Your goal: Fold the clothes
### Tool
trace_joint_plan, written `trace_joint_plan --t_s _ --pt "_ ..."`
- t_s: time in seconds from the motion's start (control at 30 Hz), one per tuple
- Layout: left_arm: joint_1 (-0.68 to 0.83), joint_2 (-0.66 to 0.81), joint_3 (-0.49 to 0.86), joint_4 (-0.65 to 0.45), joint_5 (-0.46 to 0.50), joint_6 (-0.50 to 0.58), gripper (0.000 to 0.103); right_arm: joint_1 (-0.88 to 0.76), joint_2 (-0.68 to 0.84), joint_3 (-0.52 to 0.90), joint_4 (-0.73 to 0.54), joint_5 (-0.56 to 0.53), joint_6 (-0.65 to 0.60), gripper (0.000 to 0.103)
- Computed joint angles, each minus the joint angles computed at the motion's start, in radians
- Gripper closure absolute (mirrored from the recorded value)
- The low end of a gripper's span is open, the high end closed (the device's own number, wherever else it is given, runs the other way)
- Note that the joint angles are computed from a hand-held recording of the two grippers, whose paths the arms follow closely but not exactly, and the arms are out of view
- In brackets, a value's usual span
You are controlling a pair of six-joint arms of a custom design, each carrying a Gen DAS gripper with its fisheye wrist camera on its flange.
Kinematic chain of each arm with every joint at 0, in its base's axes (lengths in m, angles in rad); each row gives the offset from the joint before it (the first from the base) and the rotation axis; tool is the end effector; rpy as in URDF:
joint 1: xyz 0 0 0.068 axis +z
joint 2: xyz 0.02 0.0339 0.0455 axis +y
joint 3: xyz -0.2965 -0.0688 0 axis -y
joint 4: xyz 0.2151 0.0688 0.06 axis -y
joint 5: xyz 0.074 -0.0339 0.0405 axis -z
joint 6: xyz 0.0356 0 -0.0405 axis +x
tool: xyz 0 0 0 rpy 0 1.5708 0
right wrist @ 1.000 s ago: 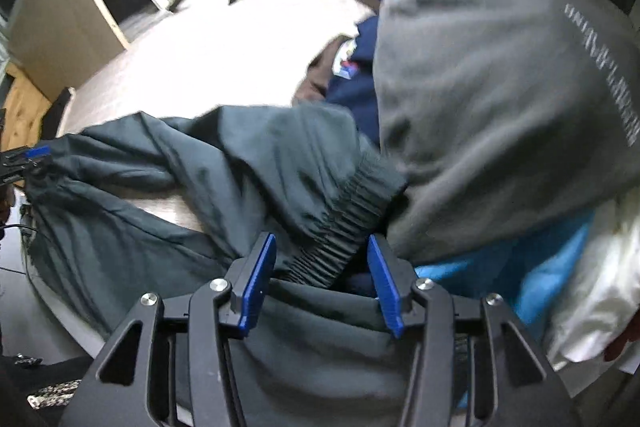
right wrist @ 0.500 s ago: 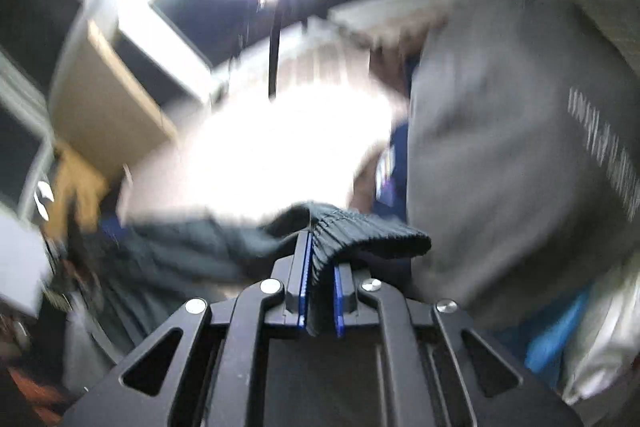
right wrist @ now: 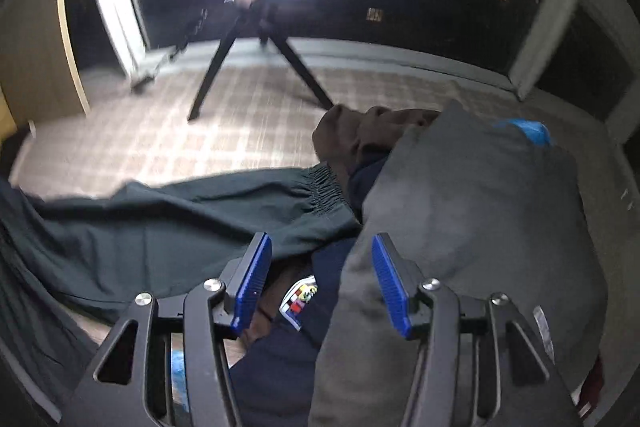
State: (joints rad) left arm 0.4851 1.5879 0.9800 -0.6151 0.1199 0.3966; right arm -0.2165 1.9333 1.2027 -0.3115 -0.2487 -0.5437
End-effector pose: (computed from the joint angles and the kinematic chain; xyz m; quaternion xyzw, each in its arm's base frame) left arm 0.2436 0.1236 0.2336 -0.0331 0.9826 0.0203 0.1814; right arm 0.3731 -0.0731 0.1982 -0.1880 0.9397 0.0150 0.2852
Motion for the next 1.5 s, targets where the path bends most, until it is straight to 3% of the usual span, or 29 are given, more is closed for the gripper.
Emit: trace_joint_plan --t_s 0.23,0.43,0.57,0.73,0.87,1.17,1.37,1.4,1.5 --pt "0.264 0.005 0.029 -0.031 0.007 0.082 0.063 0.1 0.187 0.149 0.004 0.088 -0.022 0.051" --pt "0.331 0.087 0.075 -0.009 -0.016 0.086 0.062 0.119 0.28 0.264 -0.036 0.099 -0.017 0.051" --pt "0.328 0.156 0.121 0.046 -0.089 0.067 0.055 0.095 0.306 0.322 -0.106 0.06 -0.011 0.051" --pt "0.353 0.25 0.196 0.053 -0.099 0.015 0.051 0.07 0.308 0.357 -0.169 0.02 -0.031 0.051" --pt "0.318 0.286 0.173 0.094 -0.15 0.037 0.051 0.062 0.326 0.4 -0.182 0.026 -0.052 0.051" --pt "0.303 0.318 0.192 0.077 -0.163 0.024 0.049 0.108 0.449 0.578 -0.321 -0.001 -0.146 0.051" --pt "0.293 0.317 0.199 0.058 -0.172 0.016 0.047 0.148 0.64 0.85 -0.482 0.101 -0.113 0.05" --pt "0.289 0.318 0.206 0.053 -0.174 0.013 0.047 0.15 0.662 0.884 -0.504 0.106 -0.108 0.046" --pt "0.285 0.322 0.206 0.055 -0.175 0.008 0.047 0.15 0.639 0.826 -0.451 0.096 -0.111 0.046"
